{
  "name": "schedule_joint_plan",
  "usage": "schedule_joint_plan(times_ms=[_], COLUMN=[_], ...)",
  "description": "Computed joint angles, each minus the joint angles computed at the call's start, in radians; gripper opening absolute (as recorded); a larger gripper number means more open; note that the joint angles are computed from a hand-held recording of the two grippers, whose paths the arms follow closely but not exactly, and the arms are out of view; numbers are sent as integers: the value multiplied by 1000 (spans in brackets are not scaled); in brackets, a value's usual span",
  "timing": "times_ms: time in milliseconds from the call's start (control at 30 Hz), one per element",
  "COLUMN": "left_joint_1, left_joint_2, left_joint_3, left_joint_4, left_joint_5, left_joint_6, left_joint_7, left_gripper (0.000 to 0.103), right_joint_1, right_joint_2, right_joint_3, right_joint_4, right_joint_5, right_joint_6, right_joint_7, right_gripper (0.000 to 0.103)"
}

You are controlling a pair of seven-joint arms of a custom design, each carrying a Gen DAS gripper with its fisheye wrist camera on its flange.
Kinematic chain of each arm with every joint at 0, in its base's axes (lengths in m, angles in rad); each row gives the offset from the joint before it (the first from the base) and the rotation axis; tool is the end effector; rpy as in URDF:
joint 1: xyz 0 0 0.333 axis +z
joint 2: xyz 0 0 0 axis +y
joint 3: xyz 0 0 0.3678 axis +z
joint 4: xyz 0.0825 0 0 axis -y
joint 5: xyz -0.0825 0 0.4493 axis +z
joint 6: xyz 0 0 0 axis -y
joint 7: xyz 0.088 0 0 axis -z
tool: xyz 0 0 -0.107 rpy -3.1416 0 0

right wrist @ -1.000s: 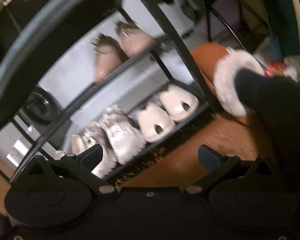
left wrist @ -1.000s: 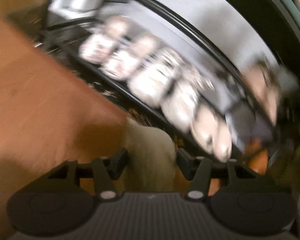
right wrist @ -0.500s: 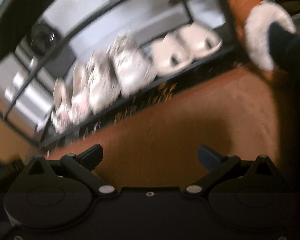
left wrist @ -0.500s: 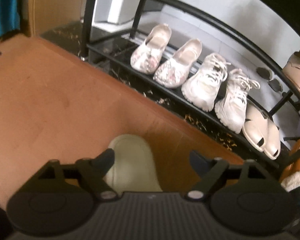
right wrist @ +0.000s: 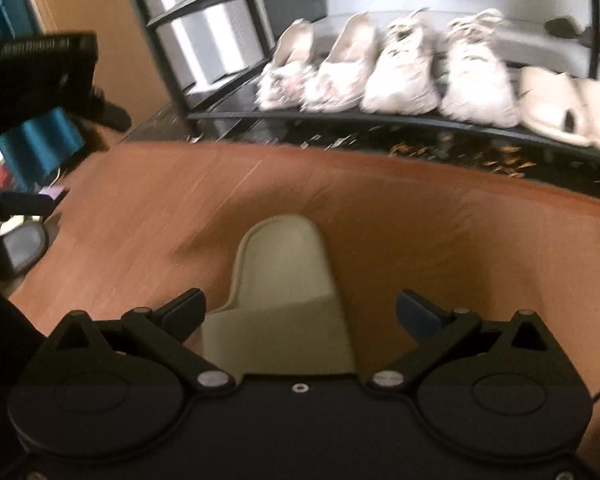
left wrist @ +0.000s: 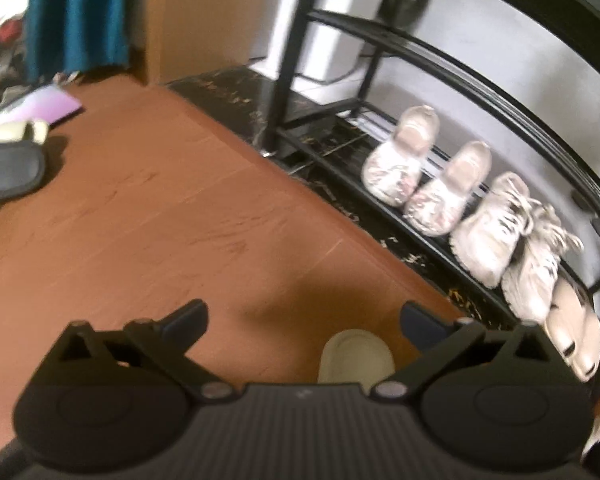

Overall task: Organize scattered shoes
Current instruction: 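Pass the cream slipper from the left tool into the right tool, then hold the slipper low with the right tool while the left tool reaches the second slipper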

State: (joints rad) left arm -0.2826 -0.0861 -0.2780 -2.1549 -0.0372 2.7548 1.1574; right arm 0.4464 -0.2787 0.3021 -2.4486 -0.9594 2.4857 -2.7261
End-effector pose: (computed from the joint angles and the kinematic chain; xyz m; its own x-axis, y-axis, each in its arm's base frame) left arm 0.5247 -0.3325 0.5353 -0.2040 -0.9433 0.2617 -0.8185 0.0177 -0.5742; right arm 0.3711 0.3542 0.4413 -0.3967 -0.8801 -0.2608 -0.5852 0.4614 -0.6668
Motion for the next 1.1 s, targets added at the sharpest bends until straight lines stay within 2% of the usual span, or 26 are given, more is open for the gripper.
schedule_joint_plan(times_ms=[133,233,400,433,533,600,700,800,900,1033,1100], left_joint_1=[1,1,-4,-6,-10,-10,-11,-13,-14,-15,-15], left_joint_2=[5,15,38,39,39,40,41,40,40,41,40], left_joint_3=[4,1,-3,-2,3,4,2,-5,-10,-10,-9], left_joint_4=[-1,3,14,14,14,13,14,9,7,7,7], left_joint_5=[-23,-6,44,44,29,24,55,120,177,209,212], left_joint_6=[5,14,22,23,17,20,20,36,45,49,49], left_joint_7=[-12,-16,-45,-45,-46,-56,-70,-81,-102,-116,-122], left_gripper=[102,102,102,102,102,102,102,102,102,102,102], right_joint_1=[2,15,32,35,47,51,53,51,35,35,34], right_joint_2=[59,130,159,154,145,98,63,46,21,30,14], right_joint_3=[-31,-53,-58,-57,-40,-21,-14,-32,-42,-39,-29], right_joint_4=[25,65,93,91,99,77,55,28,-27,-12,-19], right_joint_5=[37,113,101,99,93,86,99,132,153,175,155], right_joint_6=[62,54,10,1,-123,-247,-378,-398,-335,-338,-316], right_joint_7=[-76,-216,-260,-249,-180,-12,50,36,162,153,193], right_gripper=[103,103,103,101,101,101,101,101,103,103,103])
